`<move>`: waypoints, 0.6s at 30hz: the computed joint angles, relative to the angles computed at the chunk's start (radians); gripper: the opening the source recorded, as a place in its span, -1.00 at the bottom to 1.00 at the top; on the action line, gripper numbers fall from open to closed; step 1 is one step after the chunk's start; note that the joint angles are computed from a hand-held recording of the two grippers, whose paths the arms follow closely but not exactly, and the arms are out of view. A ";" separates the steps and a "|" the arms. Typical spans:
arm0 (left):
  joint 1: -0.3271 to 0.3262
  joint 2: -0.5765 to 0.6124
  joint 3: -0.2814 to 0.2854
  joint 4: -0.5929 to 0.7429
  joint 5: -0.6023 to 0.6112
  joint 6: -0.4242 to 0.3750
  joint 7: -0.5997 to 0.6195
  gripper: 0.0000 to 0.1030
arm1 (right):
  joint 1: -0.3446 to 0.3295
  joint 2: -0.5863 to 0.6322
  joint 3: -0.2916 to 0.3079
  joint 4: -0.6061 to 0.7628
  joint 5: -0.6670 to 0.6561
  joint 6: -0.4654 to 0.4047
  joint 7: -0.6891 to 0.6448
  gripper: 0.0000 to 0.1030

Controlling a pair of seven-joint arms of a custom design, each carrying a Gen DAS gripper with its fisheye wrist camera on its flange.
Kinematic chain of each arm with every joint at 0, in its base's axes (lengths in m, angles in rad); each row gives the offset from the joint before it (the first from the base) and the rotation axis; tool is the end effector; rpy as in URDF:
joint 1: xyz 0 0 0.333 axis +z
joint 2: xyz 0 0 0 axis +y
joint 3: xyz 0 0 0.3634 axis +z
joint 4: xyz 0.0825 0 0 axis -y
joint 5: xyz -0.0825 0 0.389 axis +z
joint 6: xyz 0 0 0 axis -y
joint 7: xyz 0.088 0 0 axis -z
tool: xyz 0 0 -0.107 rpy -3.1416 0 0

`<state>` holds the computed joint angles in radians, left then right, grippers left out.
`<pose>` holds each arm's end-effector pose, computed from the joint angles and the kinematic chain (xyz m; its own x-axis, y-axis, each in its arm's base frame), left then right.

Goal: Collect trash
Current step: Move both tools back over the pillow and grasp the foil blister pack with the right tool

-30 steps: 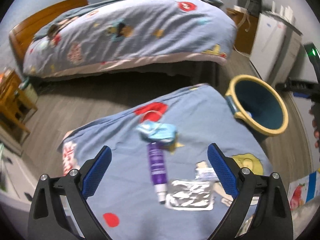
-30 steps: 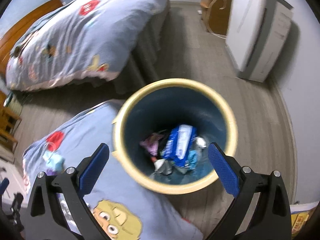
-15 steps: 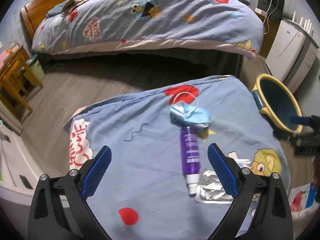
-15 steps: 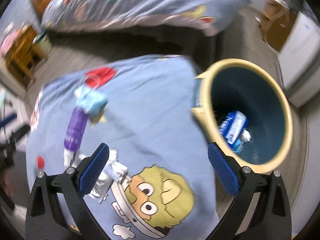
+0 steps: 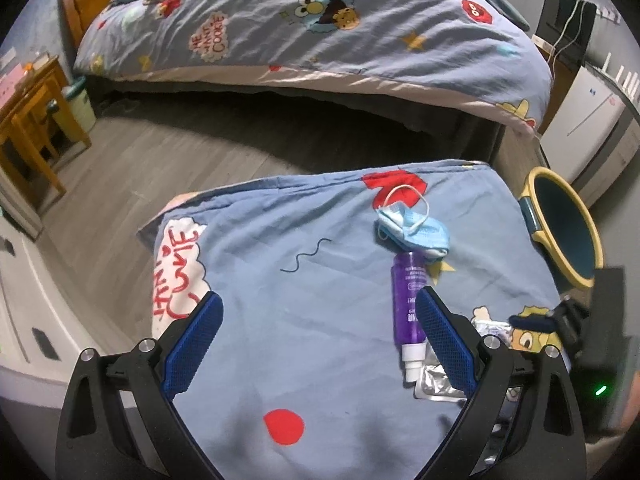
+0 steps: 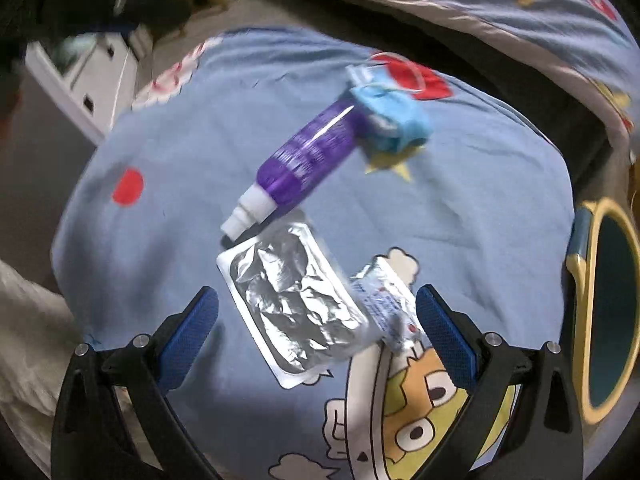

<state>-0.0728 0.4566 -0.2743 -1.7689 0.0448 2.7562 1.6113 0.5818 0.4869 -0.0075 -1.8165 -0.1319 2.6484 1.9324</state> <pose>0.6878 -0.2198 0.4140 -0.3717 -0.9262 0.0625 -0.8030 0.2870 -0.5224 0.5906 0.3871 0.3456 0.3179 -0.9478 -0.0228 -0.8919 -0.2908 -0.3464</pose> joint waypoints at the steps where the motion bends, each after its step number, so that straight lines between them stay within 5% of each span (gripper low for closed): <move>1: 0.003 0.001 -0.002 0.001 -0.002 -0.002 0.003 0.86 | 0.001 0.014 0.004 0.018 0.001 -0.014 -0.007 0.88; 14: 0.015 0.007 -0.009 0.008 -0.026 -0.024 0.017 0.86 | 0.031 0.084 0.002 0.095 -0.014 -0.067 -0.064 0.88; 16: 0.014 0.008 -0.010 0.009 -0.027 -0.027 0.021 0.86 | 0.043 0.081 -0.004 0.091 -0.033 -0.077 -0.071 0.75; 18: 0.006 0.008 -0.005 0.010 -0.020 -0.028 0.019 0.86 | 0.047 0.077 0.003 0.088 -0.052 -0.083 -0.099 0.27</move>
